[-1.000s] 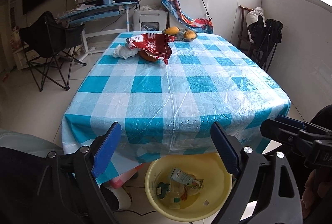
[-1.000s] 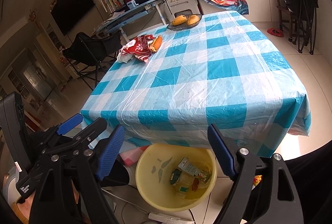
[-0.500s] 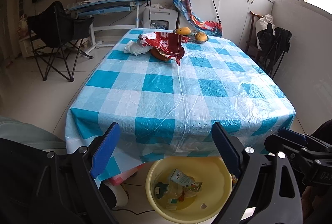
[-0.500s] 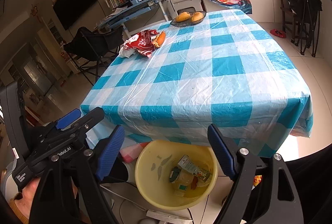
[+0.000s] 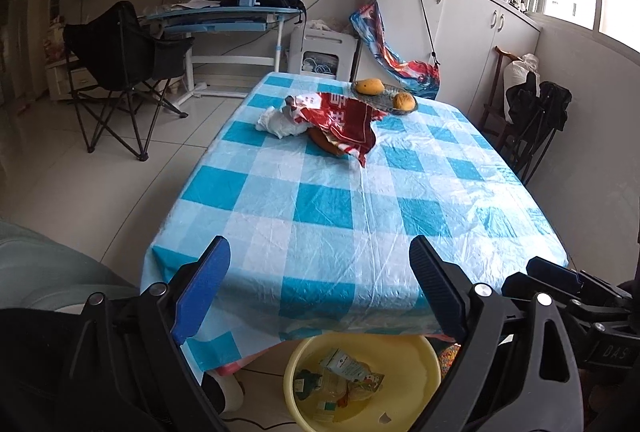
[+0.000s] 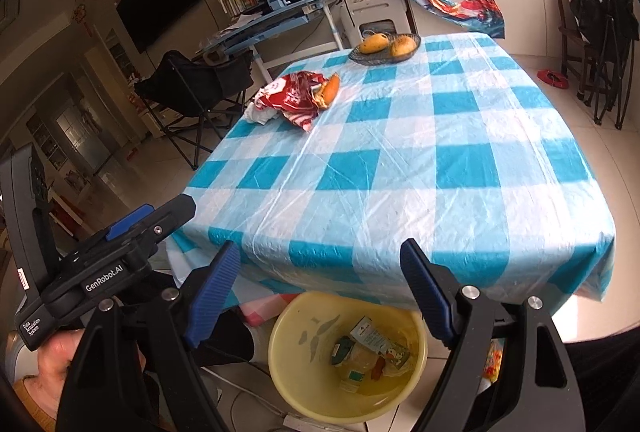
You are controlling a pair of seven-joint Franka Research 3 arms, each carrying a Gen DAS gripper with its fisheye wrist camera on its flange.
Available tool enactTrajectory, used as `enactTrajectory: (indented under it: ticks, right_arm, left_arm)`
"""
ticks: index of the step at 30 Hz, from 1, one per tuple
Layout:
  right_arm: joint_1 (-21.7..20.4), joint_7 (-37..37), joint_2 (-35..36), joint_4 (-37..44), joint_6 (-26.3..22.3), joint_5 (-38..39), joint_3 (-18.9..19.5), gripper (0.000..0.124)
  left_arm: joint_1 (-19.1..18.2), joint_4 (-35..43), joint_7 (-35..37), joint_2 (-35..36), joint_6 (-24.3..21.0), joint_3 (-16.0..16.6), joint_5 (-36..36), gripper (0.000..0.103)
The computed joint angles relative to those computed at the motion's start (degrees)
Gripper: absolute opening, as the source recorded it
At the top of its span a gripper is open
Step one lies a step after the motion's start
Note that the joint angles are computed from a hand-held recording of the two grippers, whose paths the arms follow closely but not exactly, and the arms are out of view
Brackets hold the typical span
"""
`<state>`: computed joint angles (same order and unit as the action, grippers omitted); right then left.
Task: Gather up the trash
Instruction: 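Reach the right tool toward the red chip bag on the tablecloth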
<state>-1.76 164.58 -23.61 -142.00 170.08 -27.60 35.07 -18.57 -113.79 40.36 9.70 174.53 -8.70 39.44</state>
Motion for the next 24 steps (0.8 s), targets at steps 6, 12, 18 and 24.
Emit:
enactTrajectory:
  ticks: [6,12,18,24]
  right_arm:
    - [-1.1,-4.1,8.7,9.1,0.6,-5.7,-3.0,0.081]
    - [0.3,-5.7,19.9,19.5,0.3,-11.4,-7.4,0.081]
    - [3.1,-8.4,30.9,29.2,-0.1,-8.8,-12.3,0.081]
    - [1.2,-23.7,37.7,33.7,0.7,5.2,-9.3,0.042]
  left_arm:
    - [1.5,6.8,3.7,3.5,-2.9,-0.5,-4.5,0.087]
    - [2.2,12.6,5.9,7.0,-4.8,0.3,-8.0,0.088]
    - [4.1,18.4,9.2,11.3,-8.2,-1.1,-15.4,0.088]
    - [3.9,25.0,11.3,15.6,-10.3,-0.3,-17.6,0.088]
